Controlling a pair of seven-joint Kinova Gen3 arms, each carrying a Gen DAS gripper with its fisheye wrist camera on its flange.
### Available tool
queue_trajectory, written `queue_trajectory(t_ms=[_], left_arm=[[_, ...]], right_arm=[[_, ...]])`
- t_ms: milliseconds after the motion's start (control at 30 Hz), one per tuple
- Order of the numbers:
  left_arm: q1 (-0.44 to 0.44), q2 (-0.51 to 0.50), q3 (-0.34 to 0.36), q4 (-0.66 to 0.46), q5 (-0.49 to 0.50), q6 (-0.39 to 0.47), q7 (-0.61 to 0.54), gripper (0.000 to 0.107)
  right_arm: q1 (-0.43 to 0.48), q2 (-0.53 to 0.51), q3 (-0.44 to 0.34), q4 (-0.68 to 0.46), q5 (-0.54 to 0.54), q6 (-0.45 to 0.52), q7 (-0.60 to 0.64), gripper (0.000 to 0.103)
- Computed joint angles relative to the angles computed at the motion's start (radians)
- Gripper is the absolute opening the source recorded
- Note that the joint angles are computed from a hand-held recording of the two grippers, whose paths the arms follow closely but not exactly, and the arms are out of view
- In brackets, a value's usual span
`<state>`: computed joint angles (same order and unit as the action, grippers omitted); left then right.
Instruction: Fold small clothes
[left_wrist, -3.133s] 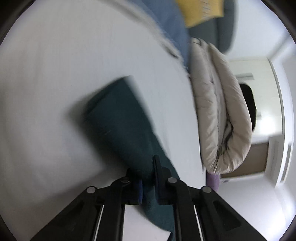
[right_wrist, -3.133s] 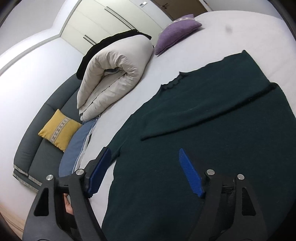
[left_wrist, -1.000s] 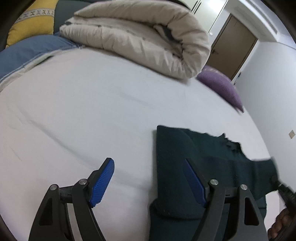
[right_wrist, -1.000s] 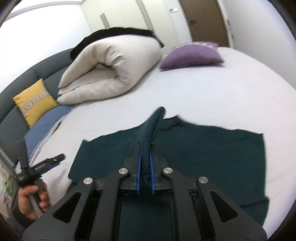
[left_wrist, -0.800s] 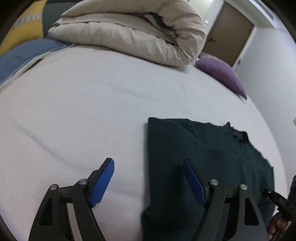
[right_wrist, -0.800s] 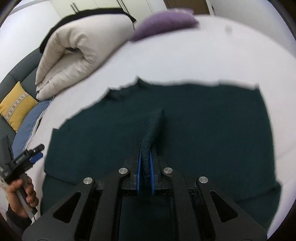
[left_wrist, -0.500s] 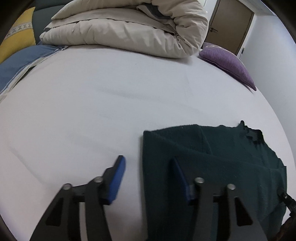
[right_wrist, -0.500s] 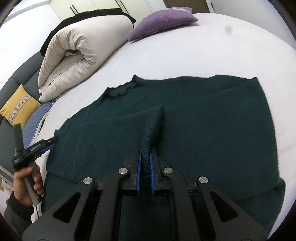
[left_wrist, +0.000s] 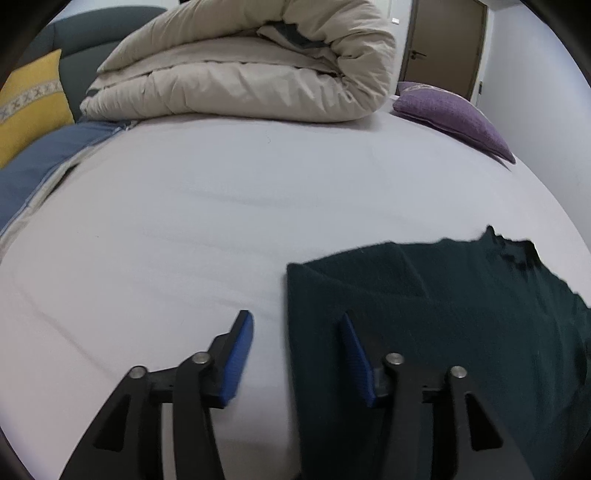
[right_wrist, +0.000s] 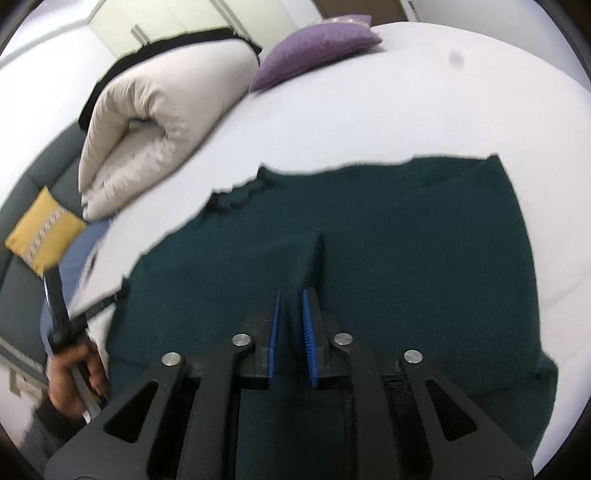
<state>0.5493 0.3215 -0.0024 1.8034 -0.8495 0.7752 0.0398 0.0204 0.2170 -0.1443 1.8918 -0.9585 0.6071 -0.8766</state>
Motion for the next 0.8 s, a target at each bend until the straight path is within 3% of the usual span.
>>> queue_trajectory(t_ms=[100,200,267,333,400,467,533,600,700,800], left_arm=[[0.002,0.016,0.003,0.009,-0.010,-0.005,-0.005,0.059],[-0.015,-0.001,-0.012,0.047,-0.011,-0.077,0.010,0.059],[-0.004,0.008,-0.018,0.048,-0.030,-0.074,0.012,0.059],[-0.001,0.010,-0.021,0.049,-0.033,-0.076,0.017,0.059],[-0.017,0.003,0.005,0.037,-0.015,-0.044,0.005,0.056],[0.026,-0.014,0.002,0.032,-0.036,0.020,0.025,0.046],[0.100,-0.044,0.008,0.047,-0.103,0.080,0.074,0.046],[0.110,-0.045,0.053,0.044,-0.120,0.121,0.077,0.046],[0.064,0.000,0.094,0.025,-0.053,0.114,-0.002,0.048],[0.061,-0.004,0.059,0.056,-0.036,0.048,0.011,0.057]], right_arm=[[-0.025,0.023,0.009,-0.044,0.058,0.005,-0.073,0.016],[-0.119,0.060,0.073,-0.084,0.180,-0.010,-0.184,0.008],[-0.105,0.069,0.049,-0.079,0.212,-0.049,-0.212,0.003],[-0.053,0.071,-0.004,-0.053,0.196,-0.098,-0.195,0.000],[-0.050,0.076,-0.004,-0.045,0.200,-0.114,-0.211,0.000],[-0.084,0.065,0.044,-0.051,0.210,-0.091,-0.242,0.000],[-0.084,0.024,0.048,-0.018,0.177,-0.112,-0.211,0.006],[-0.010,-0.037,-0.020,0.012,0.096,-0.102,-0.143,0.007],[0.044,-0.077,-0.093,0.037,0.055,-0.070,-0.062,0.007],[-0.059,-0.039,-0.029,0.028,0.150,-0.047,-0.099,0.006]])
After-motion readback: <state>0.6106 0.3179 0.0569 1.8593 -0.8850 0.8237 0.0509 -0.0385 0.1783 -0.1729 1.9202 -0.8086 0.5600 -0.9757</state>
